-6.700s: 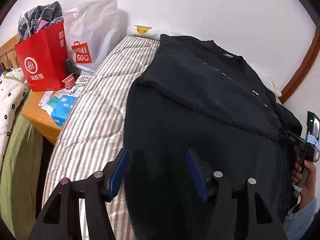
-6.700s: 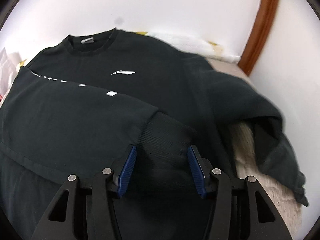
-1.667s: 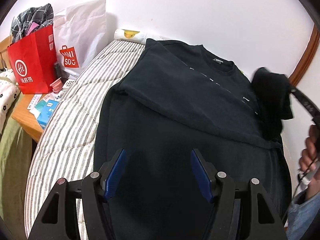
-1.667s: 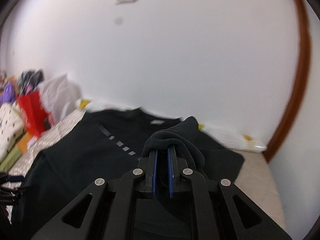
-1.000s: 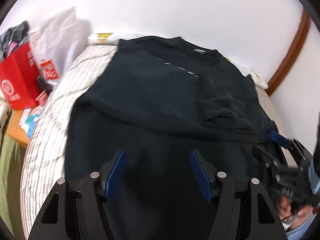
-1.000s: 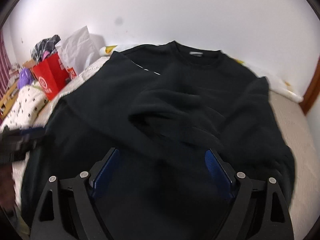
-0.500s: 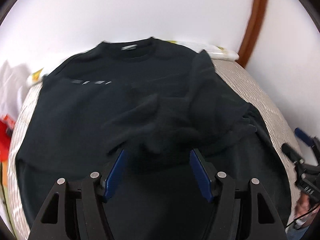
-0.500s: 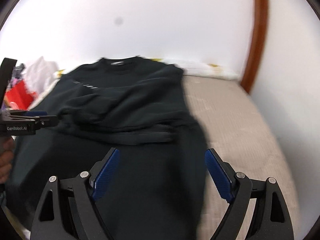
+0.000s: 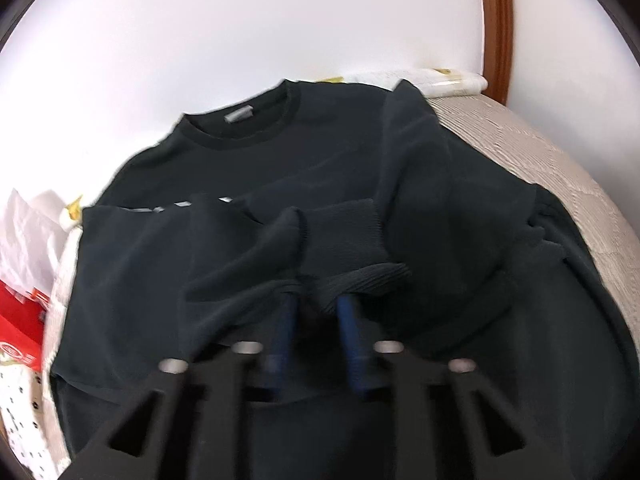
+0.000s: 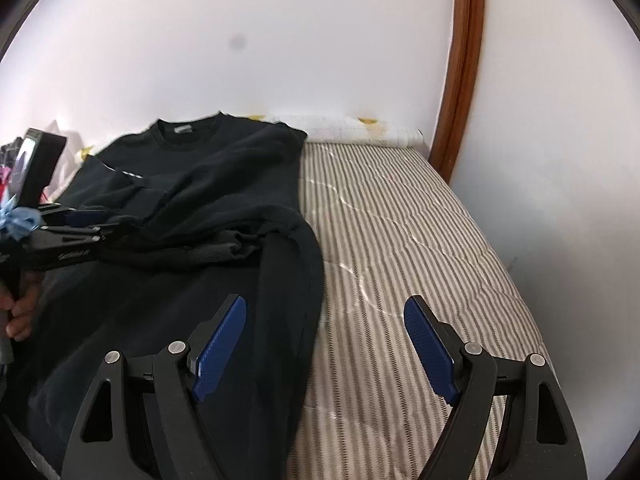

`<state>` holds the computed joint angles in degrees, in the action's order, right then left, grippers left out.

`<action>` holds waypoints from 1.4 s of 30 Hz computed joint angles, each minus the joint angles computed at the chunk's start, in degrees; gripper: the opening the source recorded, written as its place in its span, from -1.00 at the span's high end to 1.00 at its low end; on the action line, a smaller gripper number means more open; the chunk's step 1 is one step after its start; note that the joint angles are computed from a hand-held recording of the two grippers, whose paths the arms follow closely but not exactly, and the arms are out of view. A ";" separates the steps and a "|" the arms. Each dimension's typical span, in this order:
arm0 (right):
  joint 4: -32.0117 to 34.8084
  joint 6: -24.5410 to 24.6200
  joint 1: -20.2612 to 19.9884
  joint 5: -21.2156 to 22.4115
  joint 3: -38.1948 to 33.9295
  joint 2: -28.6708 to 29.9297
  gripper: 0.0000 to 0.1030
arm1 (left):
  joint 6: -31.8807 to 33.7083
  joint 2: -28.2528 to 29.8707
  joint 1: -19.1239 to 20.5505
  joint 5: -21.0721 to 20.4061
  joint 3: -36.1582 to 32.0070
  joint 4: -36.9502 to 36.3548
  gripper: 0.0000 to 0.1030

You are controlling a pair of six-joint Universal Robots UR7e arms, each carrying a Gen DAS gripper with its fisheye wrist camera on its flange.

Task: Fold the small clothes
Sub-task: 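Grasp the folded cuff with the left tool and smooth it down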

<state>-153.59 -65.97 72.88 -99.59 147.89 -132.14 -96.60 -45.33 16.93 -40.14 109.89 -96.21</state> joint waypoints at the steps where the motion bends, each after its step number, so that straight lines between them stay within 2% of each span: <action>1: 0.19 0.14 0.63 -0.13 0.22 -0.28 -0.56 | -0.20 -1.02 -0.16 0.03 0.85 -0.19 0.73; 4: -1.22 1.58 4.37 -2.98 1.29 0.53 -0.56 | -6.18 -5.20 -2.47 1.59 3.29 2.90 0.77; 5: -1.74 1.94 5.60 -3.88 1.68 0.83 -0.56 | -10.04 -6.56 -3.56 2.68 3.65 6.85 0.78; 7: -2.32 3.05 8.43 -5.76 2.37 1.58 -0.57 | -19.39 -8.72 -5.33 2.20 3.25 17.28 0.78; 9: -2.99 4.49 11.60 -7.67 3.00 2.77 -0.57 | -25.78 -12.29 -6.41 -0.35 4.85 22.22 0.88; 14: -6.15 8.66 20.20 -13.22 4.71 7.24 -0.57 | -37.88 -22.10 -10.57 -8.05 11.78 28.62 0.88; 17: -9.00 10.49 25.06 -16.70 5.69 11.04 -0.56 | -42.89 -26.74 -13.11 -12.79 15.93 28.95 0.88; 19: -11.85 11.95 28.27 -19.83 6.33 14.03 -0.56 | -44.91 -31.24 -15.02 -14.62 20.10 25.63 0.86; 22: -14.47 12.69 30.65 -21.68 6.78 17.14 -0.56 | -43.35 -34.59 -15.34 -15.31 23.16 21.11 0.58; 24: -14.96 13.31 31.34 -22.33 6.78 18.14 -0.56 | -40.84 -35.60 -14.67 -13.26 24.38 17.77 0.10; 26: -16.15 13.56 31.81 -22.83 6.77 19.28 -0.56 | -38.64 -36.20 -14.21 -10.43 25.73 13.76 -0.22; 28: -17.61 13.19 31.93 -23.21 7.03 19.84 -0.56 | -34.11 -36.29 -12.57 -6.69 27.01 7.42 -0.22; 31: -18.77 12.72 31.21 -23.33 7.26 19.80 -0.56 | -27.75 -35.95 -9.01 -3.67 28.40 -1.74 -0.22; 37: -21.45 11.55 27.85 -22.76 6.95 20.15 -0.56 | -17.80 -34.47 -2.22 -0.89 31.27 -19.08 -0.18; 40: -21.31 11.56 25.72 -22.05 6.45 20.12 -0.57 | -15.93 -32.95 -0.08 -0.09 31.93 -24.86 0.09; 42: -22.13 11.06 24.71 -21.93 6.43 20.49 -0.57 | -14.80 -31.82 0.95 0.96 32.58 -29.74 0.42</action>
